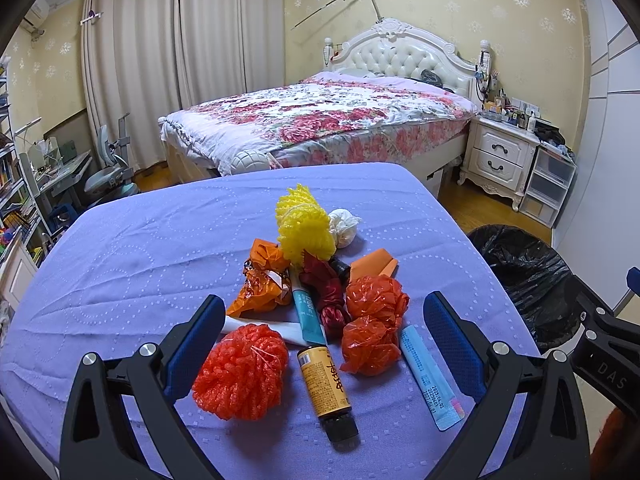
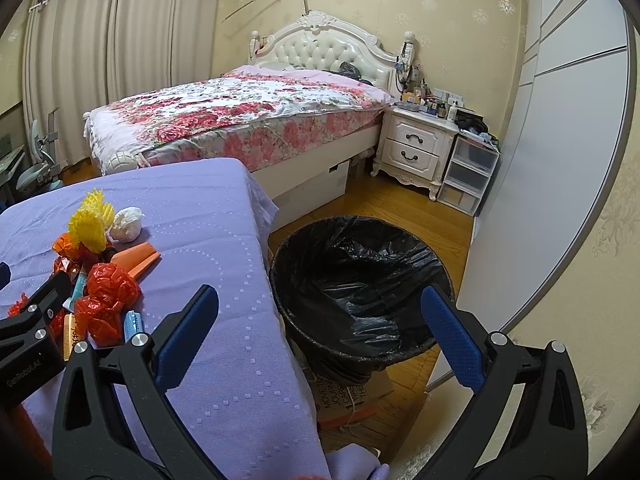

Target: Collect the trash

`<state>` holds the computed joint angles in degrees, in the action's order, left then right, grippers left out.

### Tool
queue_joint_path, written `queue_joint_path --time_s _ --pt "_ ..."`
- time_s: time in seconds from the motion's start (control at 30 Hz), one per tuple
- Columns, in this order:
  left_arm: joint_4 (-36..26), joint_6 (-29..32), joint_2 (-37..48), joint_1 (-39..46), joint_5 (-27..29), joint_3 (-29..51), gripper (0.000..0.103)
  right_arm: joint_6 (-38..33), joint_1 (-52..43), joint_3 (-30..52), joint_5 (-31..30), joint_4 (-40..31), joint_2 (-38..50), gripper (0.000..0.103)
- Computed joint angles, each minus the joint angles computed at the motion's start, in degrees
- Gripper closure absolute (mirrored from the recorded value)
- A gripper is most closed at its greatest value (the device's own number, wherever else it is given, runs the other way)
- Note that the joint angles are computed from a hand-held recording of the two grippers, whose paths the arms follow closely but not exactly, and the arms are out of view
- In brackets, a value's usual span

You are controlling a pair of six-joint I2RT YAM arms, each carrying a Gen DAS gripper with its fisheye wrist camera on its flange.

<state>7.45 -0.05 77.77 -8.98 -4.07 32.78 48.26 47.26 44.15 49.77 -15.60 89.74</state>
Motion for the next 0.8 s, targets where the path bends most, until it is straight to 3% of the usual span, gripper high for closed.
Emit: queue_joint_path --time_s 0.8 --pt "0.7 -0.5 0.5 -1.0 -0.7 -0.5 0.006 0.0 -0.1 0.1 -0.1 0.0 0.2 0.004"
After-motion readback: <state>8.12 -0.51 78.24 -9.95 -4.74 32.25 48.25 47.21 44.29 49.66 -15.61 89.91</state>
